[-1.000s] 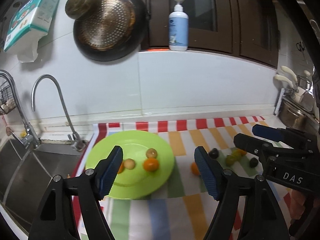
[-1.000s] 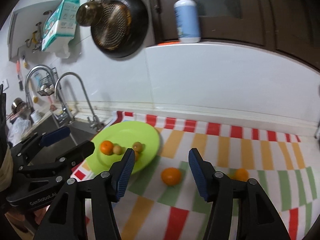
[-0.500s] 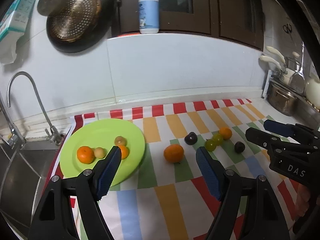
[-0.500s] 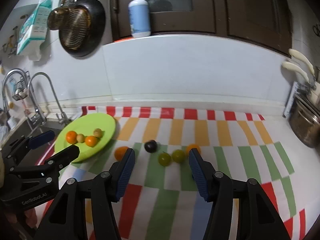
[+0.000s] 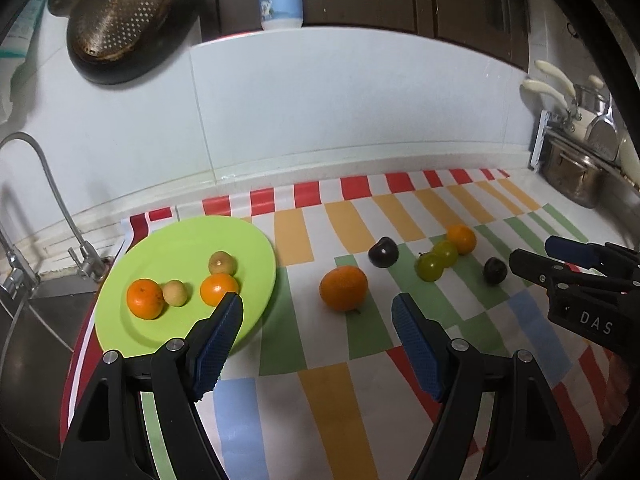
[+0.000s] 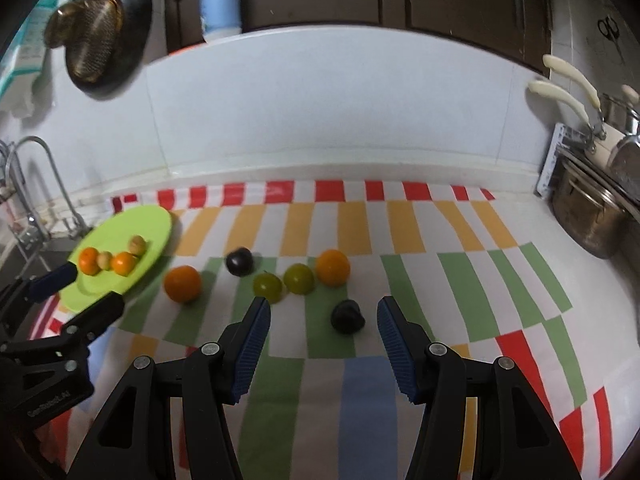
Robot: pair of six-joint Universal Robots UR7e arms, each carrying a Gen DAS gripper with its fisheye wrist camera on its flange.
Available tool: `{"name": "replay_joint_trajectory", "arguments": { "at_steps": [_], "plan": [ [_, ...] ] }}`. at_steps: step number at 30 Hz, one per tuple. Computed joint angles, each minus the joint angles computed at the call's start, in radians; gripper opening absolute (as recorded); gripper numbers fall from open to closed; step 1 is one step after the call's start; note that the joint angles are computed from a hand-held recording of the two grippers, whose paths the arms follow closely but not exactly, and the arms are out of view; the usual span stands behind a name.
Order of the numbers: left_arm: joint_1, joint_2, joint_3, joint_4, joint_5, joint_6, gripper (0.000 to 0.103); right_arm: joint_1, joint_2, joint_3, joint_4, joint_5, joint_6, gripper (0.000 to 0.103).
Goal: Organize fruits
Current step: 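Move both tools back to the remaining fruits, then close the left tool on a large orange while the right tool grasps a dark plum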
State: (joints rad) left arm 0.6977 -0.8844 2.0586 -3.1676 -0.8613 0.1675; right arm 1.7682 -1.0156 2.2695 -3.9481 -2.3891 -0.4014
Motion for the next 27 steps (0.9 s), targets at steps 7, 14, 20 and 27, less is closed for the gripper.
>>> {"name": "replay_joint_trajectory", "arguments": {
  "at_steps": [7, 14, 20, 27],
  "plan": [
    [0.022, 0.041, -0.047, 0.024, -0.016, 0.035, 0.076, -0.049, -0.011, -0.009, 0.088, 0.028, 0.074, 0.057],
    [0.044, 0.087, -0.095, 0.049, -0.030, 0.055, 0.076, -0.091, -0.016, -0.029, 0.162, 0.033, 0.140, 0.056],
    [0.069, 0.109, -0.146, 0.129, -0.080, 0.024, 0.067, -0.109, -0.008, -0.047, 0.194, 0.024, 0.158, 0.052],
    [0.086, 0.134, -0.187, 0.194, -0.106, -0.007, 0.059, -0.124, -0.004, -0.069, 0.220, 0.021, 0.147, 0.047]
  ]
}}
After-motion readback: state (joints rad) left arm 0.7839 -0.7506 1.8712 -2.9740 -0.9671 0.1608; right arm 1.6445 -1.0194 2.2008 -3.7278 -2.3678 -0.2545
